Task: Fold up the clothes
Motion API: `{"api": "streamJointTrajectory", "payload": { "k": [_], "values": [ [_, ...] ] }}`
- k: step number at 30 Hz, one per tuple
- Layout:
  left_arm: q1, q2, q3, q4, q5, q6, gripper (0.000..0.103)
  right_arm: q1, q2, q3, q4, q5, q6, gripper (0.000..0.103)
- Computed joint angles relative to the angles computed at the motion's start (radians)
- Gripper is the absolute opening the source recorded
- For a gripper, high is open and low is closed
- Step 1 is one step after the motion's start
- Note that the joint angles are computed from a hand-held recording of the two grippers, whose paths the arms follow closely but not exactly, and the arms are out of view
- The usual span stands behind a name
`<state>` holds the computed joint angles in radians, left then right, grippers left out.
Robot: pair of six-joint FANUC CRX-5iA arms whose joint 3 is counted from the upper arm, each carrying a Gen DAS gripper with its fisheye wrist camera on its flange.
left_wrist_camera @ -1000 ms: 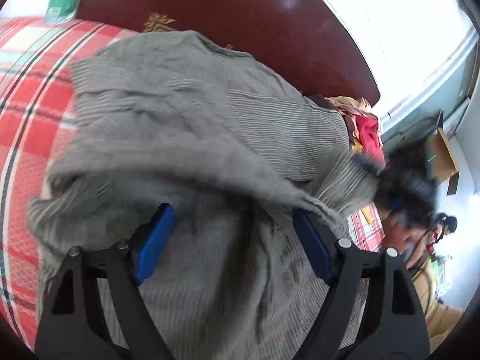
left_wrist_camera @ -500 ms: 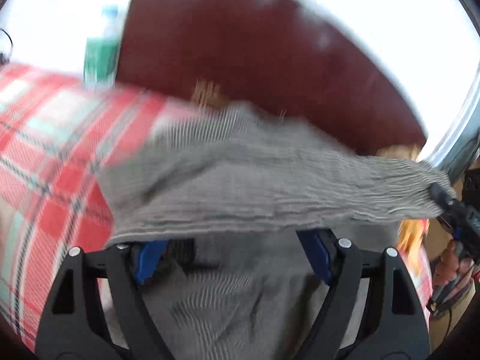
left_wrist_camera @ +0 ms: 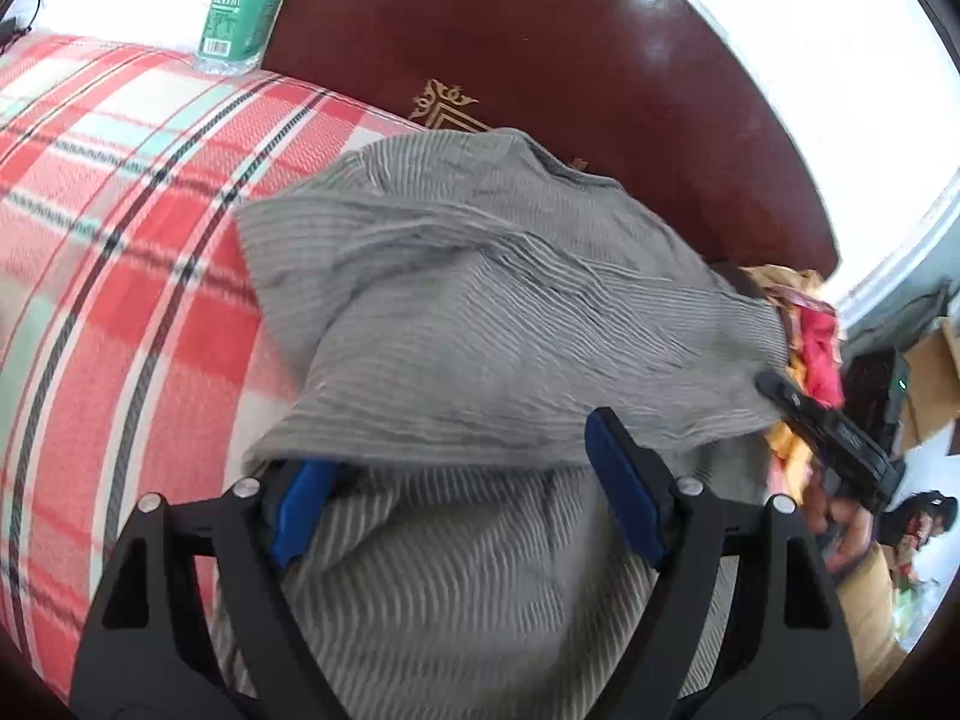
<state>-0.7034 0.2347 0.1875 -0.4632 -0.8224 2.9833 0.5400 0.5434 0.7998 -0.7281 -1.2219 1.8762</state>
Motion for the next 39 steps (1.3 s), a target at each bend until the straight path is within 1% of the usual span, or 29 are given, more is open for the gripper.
{"api": "streamJointTrajectory", "payload": {
  "k": [1, 3, 5, 7, 8, 10, 11, 12, 14, 15, 16, 17, 19, 20, 21, 22, 24, 25, 26, 28, 29, 30, 31, 32, 34, 35, 37, 39],
  "values": [
    [-0.006, -0.01, -0.011, 0.012, 0.011, -0.028, 0.082, 0.011, -0.008, -0.002, 0.013, 0.017, 0.011, 0.02],
    [-0.019, -0.02, -0.014, 0.052, 0.008, -0.136, 0.082, 0.025, -0.007, 0.013, 0.041, 0.014, 0.003, 0.02],
    [-0.031, -0.032, -0.013, 0.083, 0.014, -0.226, 0.082, 0.05, 0.001, 0.024, 0.118, 0.017, -0.01, 0.02],
    [-0.038, -0.05, -0.011, 0.087, 0.041, -0.285, 0.082, 0.074, 0.002, 0.016, 0.19, 0.023, -0.009, 0.02],
    [-0.044, -0.054, 0.004, 0.062, 0.037, -0.288, 0.082, 0.078, -0.002, 0.007, 0.205, 0.028, -0.004, 0.02],
    [-0.049, -0.048, 0.044, 0.008, 0.003, -0.271, 0.082, 0.081, -0.015, -0.02, 0.223, 0.046, 0.014, 0.02],
    [-0.039, -0.039, 0.061, -0.001, -0.013, -0.267, 0.082, 0.082, -0.02, -0.029, 0.227, 0.054, 0.02, 0.02],
    [-0.023, -0.026, 0.077, 0.0, -0.027, -0.265, 0.082, 0.083, -0.023, -0.033, 0.225, 0.06, 0.021, 0.02],
    [0.025, -0.004, 0.078, 0.06, -0.014, -0.293, 0.082, 0.086, -0.036, -0.05, 0.226, 0.087, 0.034, 0.02],
    [0.047, 0.016, 0.086, 0.087, -0.025, -0.304, 0.082, 0.086, -0.039, -0.051, 0.223, 0.094, 0.041, 0.02],
    [0.061, 0.034, 0.095, 0.104, -0.042, -0.315, 0.082, 0.089, -0.039, -0.049, 0.229, 0.095, 0.041, 0.019],
    [0.071, 0.058, 0.115, 0.113, -0.081, -0.328, 0.082, 0.094, -0.037, -0.049, 0.247, 0.098, 0.038, 0.019],
    [0.081, 0.114, 0.173, 0.114, -0.184, -0.345, 0.082, 0.107, -0.034, -0.05, 0.289, 0.1, 0.031, 0.02],
    [0.081, 0.137, 0.203, 0.1, -0.239, -0.346, 0.08, 0.116, -0.031, -0.051, 0.321, 0.096, 0.026, 0.02],
    [0.084, 0.14, 0.206, 0.093, -0.26, -0.335, 0.073, 0.124, -0.028, -0.053, 0.351, 0.092, 0.022, 0.021],
    [0.088, 0.133, 0.194, 0.091, -0.26, -0.319, 0.072, 0.127, -0.03, -0.058, 0.366, 0.09, 0.02, 0.023],
    [0.089, 0.089, 0.143, 0.09, -0.21, -0.276, 0.072, 0.121, -0.047, -0.078, 0.357, 0.091, 0.023, 0.028],
    [0.081, 0.071, 0.13, 0.075, -0.2, -0.259, 0.072, 0.118, -0.055, -0.087, 0.352, 0.092, 0.025, 0.032],
    [0.067, 0.05, 0.116, 0.047, -0.191, -0.236, 0.073, 0.114, -0.067, -0.102, 0.349, 0.097, 0.025, 0.034],
    [0.046, 0.0, 0.079, 0.008, -0.183, -0.172, 0.08, 0.107, -0.107, -0.155, 0.35, 0.128, 0.013, 0.047],
    [0.036, -0.025, 0.061, -0.009, -0.181, -0.139, 0.085, 0.108, -0.132, -0.194, 0.364, 0.157, -0.004, 0.054],
    [0.039, -0.048, 0.036, 0.003, -0.169, -0.126, 0.086, 0.107, -0.159, -0.235, 0.381, 0.188, -0.025, 0.072],
    [0.054, -0.065, 0.005, 0.044, -0.148, -0.14, 0.086, 0.102, -0.183, -0.268, 0.383, 0.207, -0.044, 0.077],
    [0.069, -0.071, -0.014, 0.081, -0.139, -0.163, 0.086, 0.089, -0.201, -0.289, 0.363, 0.209, -0.055, 0.077],
    [0.089, -0.045, -0.001, 0.13, -0.178, -0.216, 0.086, 0.057, -0.235, -0.324, 0.292, 0.198, -0.056, 0.077],
    [0.101, -0.035, -0.002, 0.158, -0.176, -0.241, 0.086, 0.047, -0.254, -0.346, 0.259, 0.197, -0.052, 0.077],
    [0.138, -0.016, -0.018, 0.221, -0.132, -0.282, 0.086, 0.035, -0.289, -0.391, 0.215, 0.199, -0.044, 0.078],
    [0.155, 0.013, -0.002, 0.228, -0.119, -0.295, 0.086, 0.026, -0.322, -0.434, 0.172, 0.198, -0.032, 0.078]
  ]
}}
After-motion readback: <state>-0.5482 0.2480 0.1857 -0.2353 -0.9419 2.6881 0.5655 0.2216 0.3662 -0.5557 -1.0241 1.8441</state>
